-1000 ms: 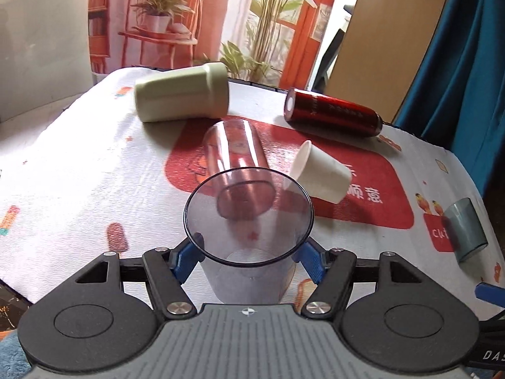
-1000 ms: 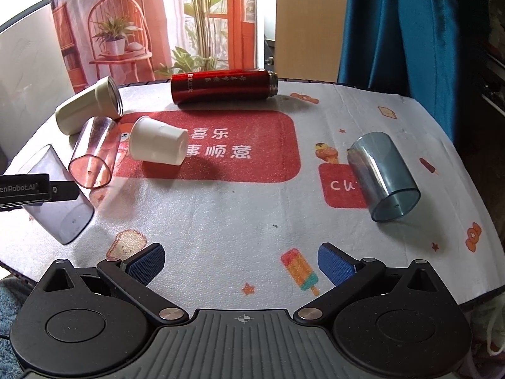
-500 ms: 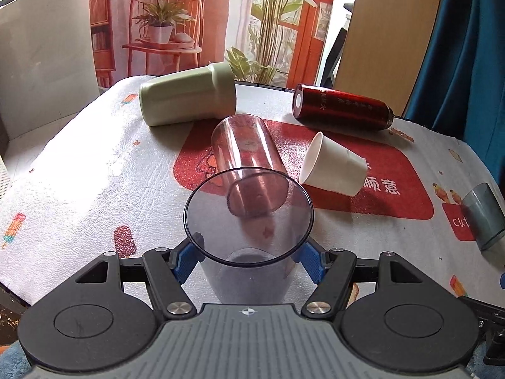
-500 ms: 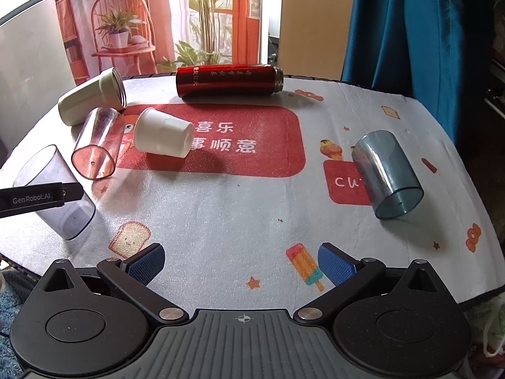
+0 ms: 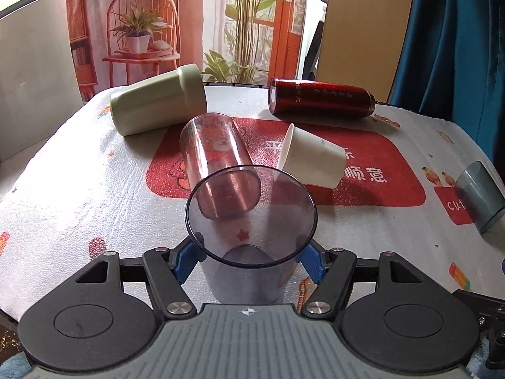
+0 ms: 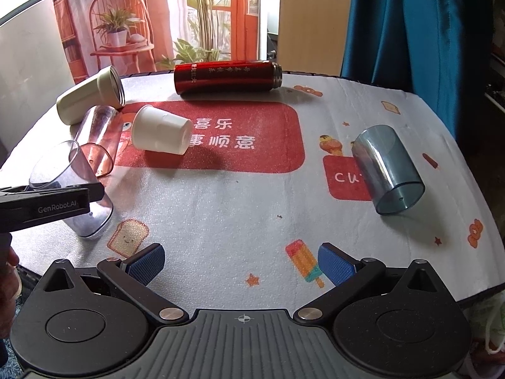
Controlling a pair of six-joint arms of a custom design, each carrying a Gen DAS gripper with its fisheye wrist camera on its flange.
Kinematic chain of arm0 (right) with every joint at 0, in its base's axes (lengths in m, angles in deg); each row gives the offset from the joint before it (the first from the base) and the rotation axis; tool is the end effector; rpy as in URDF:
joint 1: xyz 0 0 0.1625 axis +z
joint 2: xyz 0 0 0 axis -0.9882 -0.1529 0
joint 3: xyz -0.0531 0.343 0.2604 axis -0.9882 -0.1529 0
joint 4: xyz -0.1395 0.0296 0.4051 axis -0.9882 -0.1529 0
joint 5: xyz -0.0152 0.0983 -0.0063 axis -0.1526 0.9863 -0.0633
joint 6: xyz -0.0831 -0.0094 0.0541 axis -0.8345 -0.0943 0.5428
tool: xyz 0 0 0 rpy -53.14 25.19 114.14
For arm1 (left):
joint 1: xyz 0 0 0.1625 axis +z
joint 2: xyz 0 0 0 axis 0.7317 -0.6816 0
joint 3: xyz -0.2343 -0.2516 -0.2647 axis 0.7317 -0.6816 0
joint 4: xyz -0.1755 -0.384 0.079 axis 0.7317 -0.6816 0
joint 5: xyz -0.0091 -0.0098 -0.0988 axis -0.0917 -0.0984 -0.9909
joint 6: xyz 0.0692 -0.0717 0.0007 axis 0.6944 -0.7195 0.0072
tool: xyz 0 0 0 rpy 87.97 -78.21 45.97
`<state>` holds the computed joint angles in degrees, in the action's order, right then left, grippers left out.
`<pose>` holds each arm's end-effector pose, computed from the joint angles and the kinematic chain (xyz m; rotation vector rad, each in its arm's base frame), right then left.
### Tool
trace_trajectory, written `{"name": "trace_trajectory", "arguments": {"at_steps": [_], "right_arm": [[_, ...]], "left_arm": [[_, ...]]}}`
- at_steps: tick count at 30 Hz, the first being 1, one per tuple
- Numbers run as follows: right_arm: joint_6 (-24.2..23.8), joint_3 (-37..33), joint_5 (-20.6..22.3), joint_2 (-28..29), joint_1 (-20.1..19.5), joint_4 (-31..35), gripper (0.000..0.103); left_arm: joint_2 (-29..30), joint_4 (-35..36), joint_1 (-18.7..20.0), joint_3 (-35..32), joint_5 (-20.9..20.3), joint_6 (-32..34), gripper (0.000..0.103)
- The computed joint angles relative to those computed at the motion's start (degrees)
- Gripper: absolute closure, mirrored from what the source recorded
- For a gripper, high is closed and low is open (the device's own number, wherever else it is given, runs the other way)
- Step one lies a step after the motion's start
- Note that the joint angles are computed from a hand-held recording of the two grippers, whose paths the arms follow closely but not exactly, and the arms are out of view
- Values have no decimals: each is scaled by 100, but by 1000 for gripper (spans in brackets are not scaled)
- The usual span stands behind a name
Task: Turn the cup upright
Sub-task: 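Rotate the held cup with the left gripper so its open rim faces up, then lower the upright cup onto the cloth and open the left gripper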
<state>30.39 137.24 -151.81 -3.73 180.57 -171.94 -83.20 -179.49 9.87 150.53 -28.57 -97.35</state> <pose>0.2013 -0.6965 0.1146 0.7144 -2.3640 0.6221 -0.1617 -0.6570 0.1458 0.0471 2.1010 -1.0072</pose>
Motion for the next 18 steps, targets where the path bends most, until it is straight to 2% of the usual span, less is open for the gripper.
{"name": "trace_trajectory", "arguments": {"at_steps": [18], "right_arm": [[32,-13,-15,-4,5,30,0]], "left_arm": [[-55,210,36,-13,-171,-131,32]]}}
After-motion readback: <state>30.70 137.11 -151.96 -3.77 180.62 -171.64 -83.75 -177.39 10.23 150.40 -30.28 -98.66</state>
